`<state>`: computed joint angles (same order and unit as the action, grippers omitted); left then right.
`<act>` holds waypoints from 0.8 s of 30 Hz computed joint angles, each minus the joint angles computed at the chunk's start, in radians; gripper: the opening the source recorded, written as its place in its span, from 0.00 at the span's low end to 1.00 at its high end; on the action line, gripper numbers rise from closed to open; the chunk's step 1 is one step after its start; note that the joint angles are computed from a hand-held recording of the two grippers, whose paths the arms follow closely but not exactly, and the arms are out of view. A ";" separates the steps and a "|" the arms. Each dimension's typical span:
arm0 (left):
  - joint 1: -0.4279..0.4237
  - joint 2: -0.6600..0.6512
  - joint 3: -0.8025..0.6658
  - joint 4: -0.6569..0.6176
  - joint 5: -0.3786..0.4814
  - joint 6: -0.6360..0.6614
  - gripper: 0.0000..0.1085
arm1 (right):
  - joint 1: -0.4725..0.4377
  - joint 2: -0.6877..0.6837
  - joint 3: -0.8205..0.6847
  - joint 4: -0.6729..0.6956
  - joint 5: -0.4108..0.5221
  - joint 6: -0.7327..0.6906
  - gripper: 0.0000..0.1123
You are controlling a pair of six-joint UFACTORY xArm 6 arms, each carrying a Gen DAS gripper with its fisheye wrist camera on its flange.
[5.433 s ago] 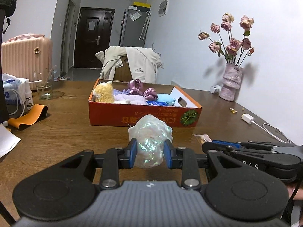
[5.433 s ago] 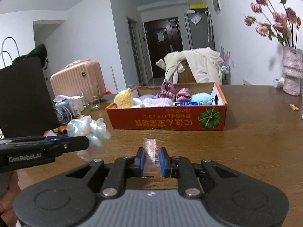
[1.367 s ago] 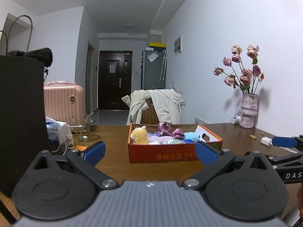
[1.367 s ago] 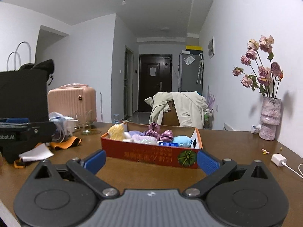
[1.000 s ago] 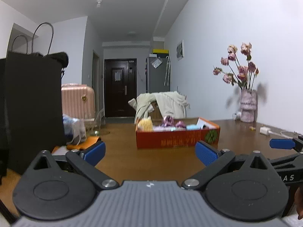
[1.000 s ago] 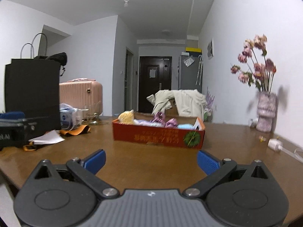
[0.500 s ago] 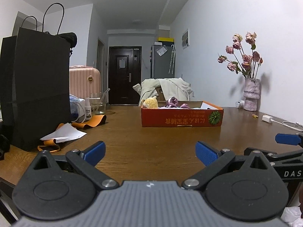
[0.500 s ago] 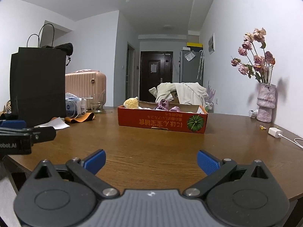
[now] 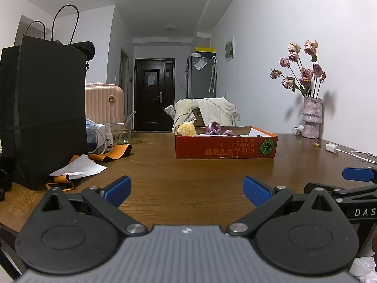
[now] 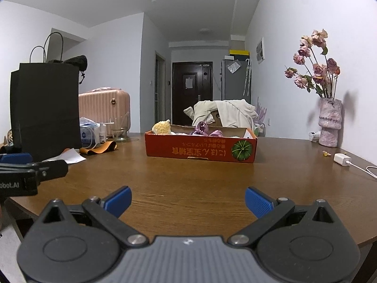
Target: Organize soft objects
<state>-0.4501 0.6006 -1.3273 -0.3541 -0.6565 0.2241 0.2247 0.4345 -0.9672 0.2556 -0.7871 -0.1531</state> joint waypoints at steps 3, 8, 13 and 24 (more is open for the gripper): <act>-0.002 0.000 0.000 -0.002 -0.002 0.000 0.95 | -0.002 0.001 0.000 -0.008 0.001 0.003 0.92; 0.000 0.000 0.002 0.006 -0.002 -0.004 0.95 | -0.002 0.003 -0.001 -0.007 0.001 0.004 0.92; 0.000 -0.001 0.003 0.004 -0.002 -0.005 0.95 | -0.002 -0.001 0.000 -0.009 0.004 0.009 0.92; 0.000 0.000 0.000 -0.005 -0.002 0.000 0.95 | -0.006 0.000 0.002 -0.023 -0.001 0.031 0.92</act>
<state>-0.4506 0.6003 -1.3278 -0.3593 -0.6588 0.2241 0.2189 0.4349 -0.9651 0.2326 -0.7880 -0.1222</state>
